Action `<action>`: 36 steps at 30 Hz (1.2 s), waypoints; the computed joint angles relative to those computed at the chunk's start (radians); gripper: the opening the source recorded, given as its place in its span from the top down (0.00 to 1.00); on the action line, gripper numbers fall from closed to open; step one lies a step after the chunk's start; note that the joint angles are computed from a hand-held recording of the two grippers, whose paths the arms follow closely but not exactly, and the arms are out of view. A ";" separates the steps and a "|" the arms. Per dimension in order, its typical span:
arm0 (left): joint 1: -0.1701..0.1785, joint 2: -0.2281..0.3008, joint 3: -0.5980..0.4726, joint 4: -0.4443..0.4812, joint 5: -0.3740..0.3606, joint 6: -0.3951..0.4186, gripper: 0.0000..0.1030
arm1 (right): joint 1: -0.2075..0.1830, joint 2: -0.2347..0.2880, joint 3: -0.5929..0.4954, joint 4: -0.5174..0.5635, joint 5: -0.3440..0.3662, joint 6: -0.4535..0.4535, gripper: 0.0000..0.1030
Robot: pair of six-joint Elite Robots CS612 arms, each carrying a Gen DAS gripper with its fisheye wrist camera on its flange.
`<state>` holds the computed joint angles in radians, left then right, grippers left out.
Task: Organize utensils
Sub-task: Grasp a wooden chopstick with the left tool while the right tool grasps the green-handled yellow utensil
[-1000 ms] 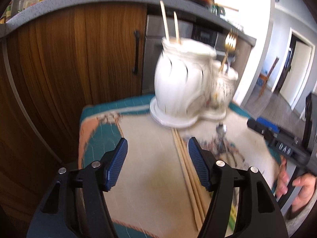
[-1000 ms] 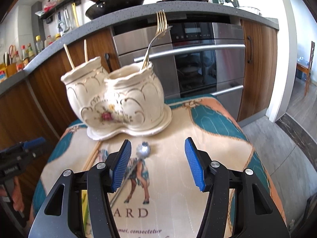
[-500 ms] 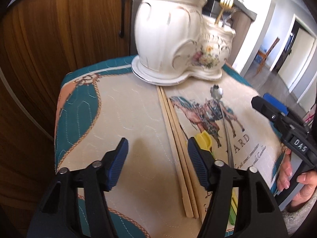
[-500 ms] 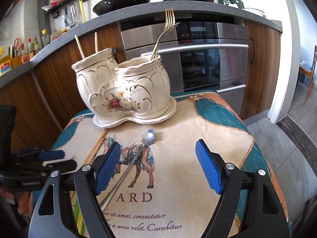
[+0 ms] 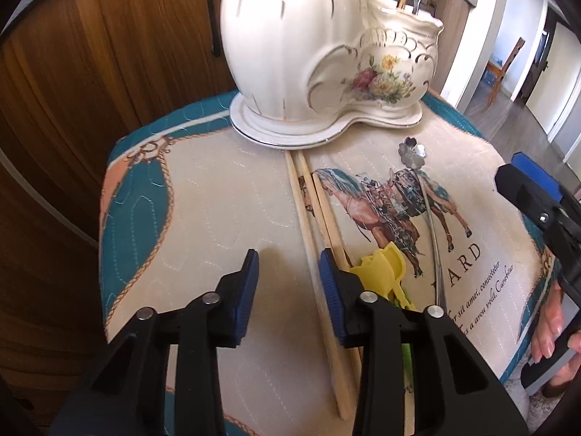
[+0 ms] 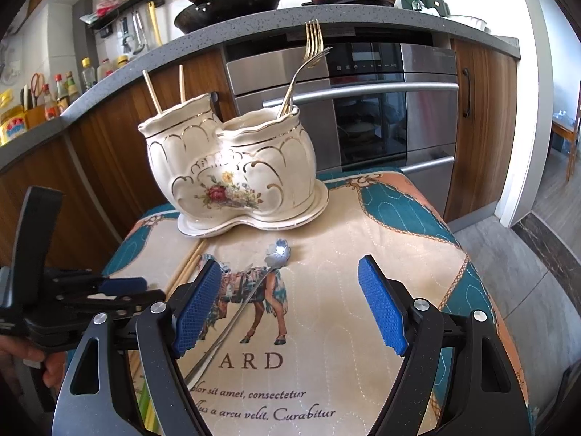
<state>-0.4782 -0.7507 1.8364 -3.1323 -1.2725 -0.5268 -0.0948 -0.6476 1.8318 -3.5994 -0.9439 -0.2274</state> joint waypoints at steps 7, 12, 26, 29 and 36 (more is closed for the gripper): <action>-0.004 -0.014 0.008 0.035 -0.005 0.064 0.94 | -0.004 -0.002 0.000 0.011 0.009 -0.005 0.24; -0.003 -0.028 0.056 -0.029 -0.019 0.039 0.94 | 0.000 -0.022 0.014 0.075 0.029 -0.071 0.24; 0.002 -0.056 0.155 -0.270 -0.018 0.007 0.94 | 0.072 -0.125 0.124 0.345 -0.003 -0.414 0.82; 0.005 -0.054 0.164 -0.300 -0.031 0.003 0.94 | 0.100 -0.128 0.115 0.372 -0.078 -0.430 0.85; 0.015 -0.042 0.159 -0.328 -0.051 -0.004 0.94 | 0.147 -0.113 0.092 0.349 -0.224 -0.455 0.85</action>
